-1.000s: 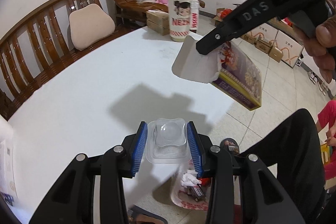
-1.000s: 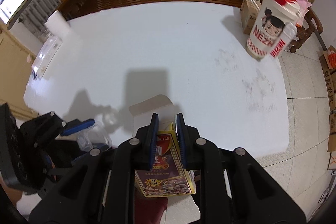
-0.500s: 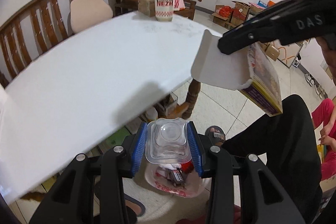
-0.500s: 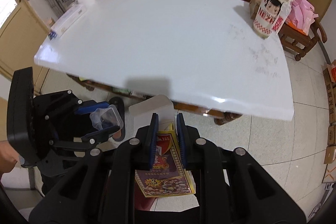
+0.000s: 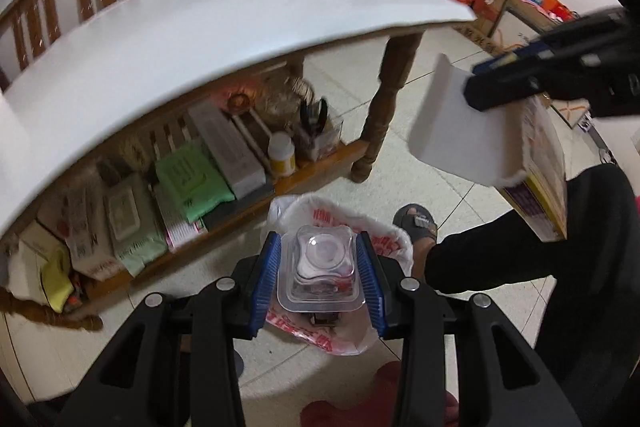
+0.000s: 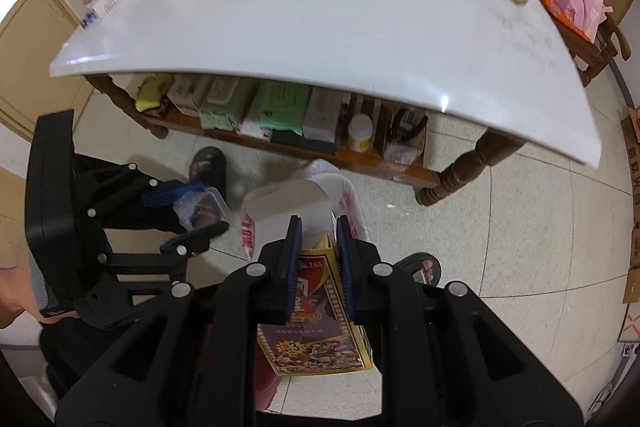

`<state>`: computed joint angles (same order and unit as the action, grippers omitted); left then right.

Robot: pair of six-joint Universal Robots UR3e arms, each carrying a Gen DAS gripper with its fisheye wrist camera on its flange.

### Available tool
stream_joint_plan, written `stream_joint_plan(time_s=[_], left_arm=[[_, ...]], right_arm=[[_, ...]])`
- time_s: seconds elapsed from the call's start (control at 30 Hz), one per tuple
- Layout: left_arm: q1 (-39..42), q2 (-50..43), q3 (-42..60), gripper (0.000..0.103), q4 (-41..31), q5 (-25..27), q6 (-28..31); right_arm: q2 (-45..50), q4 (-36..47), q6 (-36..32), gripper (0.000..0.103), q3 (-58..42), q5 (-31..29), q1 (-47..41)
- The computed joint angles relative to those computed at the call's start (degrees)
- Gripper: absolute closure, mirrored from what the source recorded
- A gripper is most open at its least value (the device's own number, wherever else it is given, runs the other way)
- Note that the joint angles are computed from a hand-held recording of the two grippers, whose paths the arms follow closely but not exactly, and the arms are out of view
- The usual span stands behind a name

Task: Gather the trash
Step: 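Carry the tray and snack box down off the table toward the plastic bag, then open both tools to drop the tray and snack box into the bag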

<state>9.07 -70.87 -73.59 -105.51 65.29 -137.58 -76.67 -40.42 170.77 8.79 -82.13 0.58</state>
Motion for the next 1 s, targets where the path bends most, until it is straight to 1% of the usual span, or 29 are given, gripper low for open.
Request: stream_joint_plan(time_s=[0.07, 0.1, 0.13, 0.23, 0.3, 0.37, 0.47, 0.6, 0.73, 1.0], left_arm=[[-1.17, 1.19, -5.1, 0.065, 4.39, 1.4, -2.32], [-2.21, 1.67, -8.64, 0.065, 7.75, 2.64, -4.37], [-1.84, 1.84, -9.78, 0.065, 8.36, 2.95, -4.46], [-4.21, 2.11, -16.75, 0.065, 15.28, 6.23, -8.87], [-5.42, 0.59, -20.55, 0.065, 19.25, 8.16, -12.86], [-6.9, -0.49, -23.21, 0.065, 23.08, 9.94, -15.47], [-9.66, -3.21, -26.33, 0.065, 28.38, 12.04, -19.16], [-12.57, -6.38, -29.67, 0.065, 34.72, 13.67, -22.91], [-14.26, -9.07, -33.41, 0.065, 40.24, 15.5, -25.84], [-15.03, -13.02, -35.67, 0.064, 45.05, 16.6, -28.31]], right_arm=[[-4.75, -5.55, 0.36, 0.085, 12.0, -1.09, 0.84], [-6.67, -7.92, 0.92, 0.085, 18.0, -1.38, 1.17], [-9.1, -11.19, 1.02, 0.085, 24.0, -1.46, 1.25], [-15.33, -22.23, 2.27, 0.085, 42.0, -1.84, 1.86], [-19.24, -31.03, 3.28, 0.085, 53.99, -2.02, 2.05], [-21.21, -38.49, 4.25, 0.085, 63.29, -2.84, 2.42], [-21.33, -45.54, 5.65, 0.085, 71.21, -3.74, 2.87], [-20.47, -52.39, 6.31, 0.085, 78.17, -4.06, 2.03], [-20.2, -58.51, 6.96, 0.085, 84.47, -3.0, 0.51], [-19.54, -67.73, 7.58, 0.085, 94.36, -0.55, -0.89]])
